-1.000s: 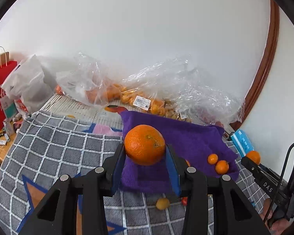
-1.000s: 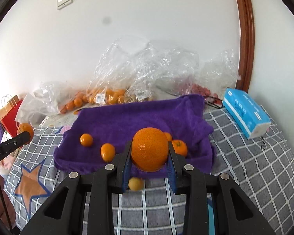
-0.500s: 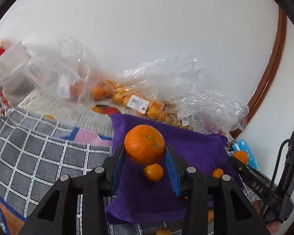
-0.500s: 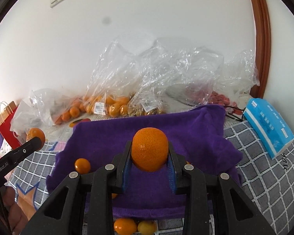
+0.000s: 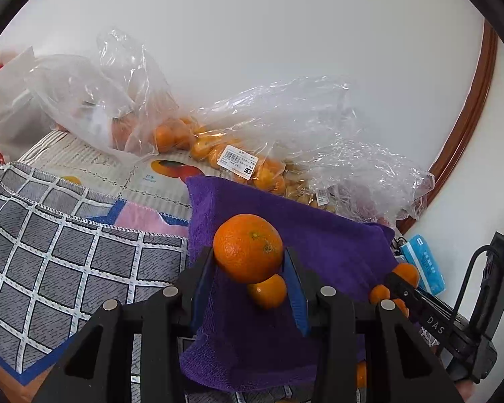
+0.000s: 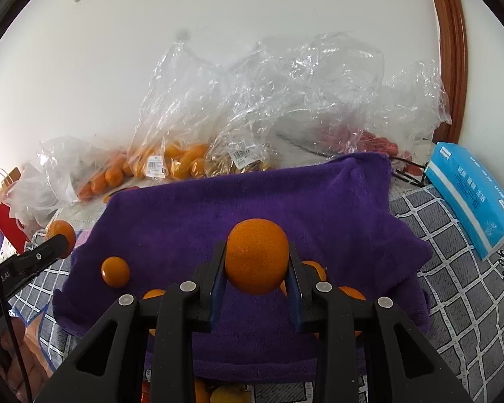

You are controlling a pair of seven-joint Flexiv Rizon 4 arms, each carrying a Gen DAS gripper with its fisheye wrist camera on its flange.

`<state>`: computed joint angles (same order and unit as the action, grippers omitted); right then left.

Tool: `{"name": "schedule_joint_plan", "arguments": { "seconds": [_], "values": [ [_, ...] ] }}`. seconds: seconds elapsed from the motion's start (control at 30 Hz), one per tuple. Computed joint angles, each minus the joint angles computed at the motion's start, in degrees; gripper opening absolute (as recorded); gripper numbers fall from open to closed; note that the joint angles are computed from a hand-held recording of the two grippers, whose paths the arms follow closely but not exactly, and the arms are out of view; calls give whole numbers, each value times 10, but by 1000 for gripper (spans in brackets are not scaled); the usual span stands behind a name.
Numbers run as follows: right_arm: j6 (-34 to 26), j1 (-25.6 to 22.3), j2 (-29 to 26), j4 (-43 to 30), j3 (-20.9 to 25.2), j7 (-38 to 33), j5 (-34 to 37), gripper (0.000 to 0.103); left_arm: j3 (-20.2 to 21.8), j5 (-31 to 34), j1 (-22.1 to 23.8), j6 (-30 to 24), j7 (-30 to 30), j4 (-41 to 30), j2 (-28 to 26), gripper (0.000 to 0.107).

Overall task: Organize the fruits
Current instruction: 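Carry both held oranges over the purple towel, then lower the oranges onto the purple towel and open both grippers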

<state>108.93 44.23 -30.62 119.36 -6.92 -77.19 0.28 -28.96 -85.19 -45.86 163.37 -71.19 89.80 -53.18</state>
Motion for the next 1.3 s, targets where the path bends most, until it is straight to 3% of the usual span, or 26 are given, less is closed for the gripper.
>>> {"name": "schedule_joint_plan", "arguments": {
  "seconds": [0.2, 0.57, 0.87, 1.1, 1.3],
  "values": [
    [-13, -47, -12, -9, 47, 7, -30, 32, 1, 9, 2, -10, -2, 3, 0, 39],
    [-44, -50, -22, -13, 46, 26, -62, 32, 3, 9, 7, -38, -20, 19, 8, 39],
    [-69, -66, -24, -17, 55, 53, -91, 32, -1, -3, 8, -49, 12, 1, 2, 39],
    [-55, -70, -19, -11, 55, 61, -97, 33, -2, -4, 8, -54, 22, -4, 1, 39],
    [-24, -43, -14, 1, 30, 55, -73, 39, -11, -16, 10, -58, 55, -21, -6, 39]
  ]
}}
